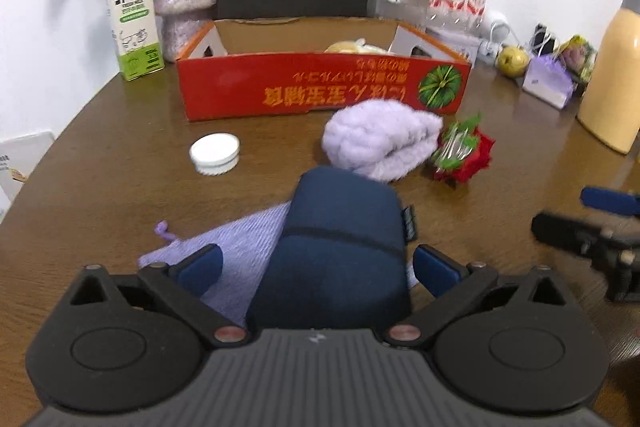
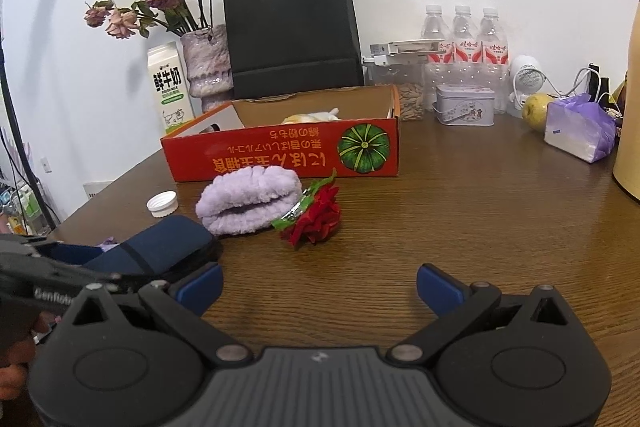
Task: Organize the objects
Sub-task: 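Lift the navy case off the table with the left tool, then lower the right tool onto the purple burlap drawstring bag and close it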
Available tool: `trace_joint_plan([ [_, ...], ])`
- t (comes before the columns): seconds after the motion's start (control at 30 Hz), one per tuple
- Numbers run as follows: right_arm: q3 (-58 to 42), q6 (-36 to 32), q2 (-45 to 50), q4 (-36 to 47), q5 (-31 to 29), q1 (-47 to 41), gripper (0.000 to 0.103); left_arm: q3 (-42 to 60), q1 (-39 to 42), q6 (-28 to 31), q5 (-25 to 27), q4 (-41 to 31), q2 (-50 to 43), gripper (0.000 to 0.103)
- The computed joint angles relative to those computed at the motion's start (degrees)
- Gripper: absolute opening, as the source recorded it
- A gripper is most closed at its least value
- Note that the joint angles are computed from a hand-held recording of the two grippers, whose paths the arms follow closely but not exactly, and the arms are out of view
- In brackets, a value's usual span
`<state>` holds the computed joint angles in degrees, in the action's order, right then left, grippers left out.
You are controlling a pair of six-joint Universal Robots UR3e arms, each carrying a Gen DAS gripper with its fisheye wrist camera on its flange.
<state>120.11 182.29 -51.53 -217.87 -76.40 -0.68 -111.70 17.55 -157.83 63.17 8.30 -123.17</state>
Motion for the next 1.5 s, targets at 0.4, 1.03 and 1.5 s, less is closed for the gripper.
trace_joint_plan([
  [0.4, 0.1, -0.5, -0.1, 0.4, 0.8, 0.0, 0.103, -2.1, -4.0, -2.7, 5.9, 9.1, -2.5, 0.072],
  [1.03, -0.8, -0.6, 0.3, 2.1, 0.6, 0.4, 0.103, -13.2, 1.1, -7.4, 4.4, 22.4, 2.9, 0.066],
  [1.5, -4.3, -2.2, 2.3, 3.1, -4.8, 4.9, 0.103, -20.8, 10.8, -5.1, -6.1, 23.9, 8.0, 0.066],
])
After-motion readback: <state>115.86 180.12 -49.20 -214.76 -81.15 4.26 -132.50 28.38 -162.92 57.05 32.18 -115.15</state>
